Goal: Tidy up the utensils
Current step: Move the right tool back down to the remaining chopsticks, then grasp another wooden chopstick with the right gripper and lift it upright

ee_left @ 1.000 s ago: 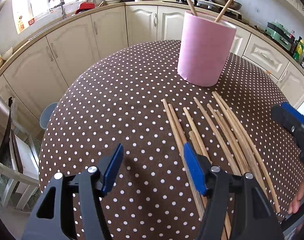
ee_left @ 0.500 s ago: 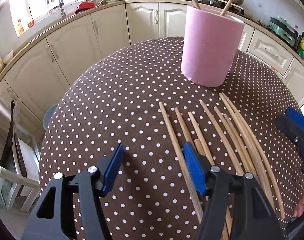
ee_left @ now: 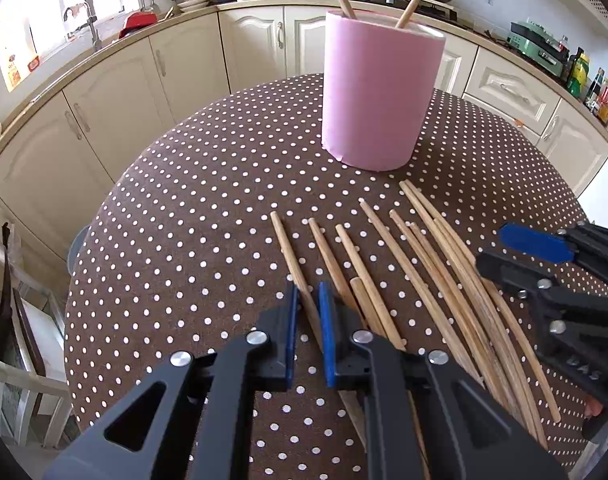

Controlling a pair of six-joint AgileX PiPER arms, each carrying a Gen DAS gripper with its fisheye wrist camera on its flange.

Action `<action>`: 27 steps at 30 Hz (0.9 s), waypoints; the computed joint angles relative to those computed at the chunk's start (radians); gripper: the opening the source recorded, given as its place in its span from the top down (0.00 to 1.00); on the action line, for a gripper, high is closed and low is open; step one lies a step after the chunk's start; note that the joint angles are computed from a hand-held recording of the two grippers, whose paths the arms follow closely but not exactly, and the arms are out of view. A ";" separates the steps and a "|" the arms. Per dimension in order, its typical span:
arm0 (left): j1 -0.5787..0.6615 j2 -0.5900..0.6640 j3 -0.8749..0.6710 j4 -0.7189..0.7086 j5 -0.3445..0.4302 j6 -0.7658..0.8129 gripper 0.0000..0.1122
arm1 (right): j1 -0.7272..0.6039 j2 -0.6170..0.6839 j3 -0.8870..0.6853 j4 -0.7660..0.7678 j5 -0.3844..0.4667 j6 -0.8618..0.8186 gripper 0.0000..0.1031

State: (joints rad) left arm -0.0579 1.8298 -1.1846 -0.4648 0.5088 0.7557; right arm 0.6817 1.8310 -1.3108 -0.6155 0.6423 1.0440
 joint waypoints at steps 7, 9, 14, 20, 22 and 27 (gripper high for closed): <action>0.052 0.055 -0.087 -0.039 0.069 0.078 0.92 | -0.007 0.074 -0.107 0.089 0.074 -0.121 0.75; 0.057 0.074 -0.120 -0.033 0.090 0.077 0.92 | -0.015 0.106 -0.162 0.129 0.110 -0.178 0.77; 0.035 0.120 -0.204 0.031 0.133 0.006 0.92 | -0.065 0.205 -0.371 0.275 0.248 -0.381 0.77; 0.016 0.184 -0.332 0.099 0.219 -0.075 0.92 | -0.113 0.340 -0.640 0.409 0.419 -0.535 0.78; 0.008 0.200 -0.364 0.111 0.236 -0.099 0.92 | -0.118 0.391 -0.739 0.424 0.475 -0.556 0.86; 0.012 0.207 -0.391 0.084 0.251 -0.095 0.95 | -0.113 0.398 -0.740 0.418 0.443 -0.534 0.94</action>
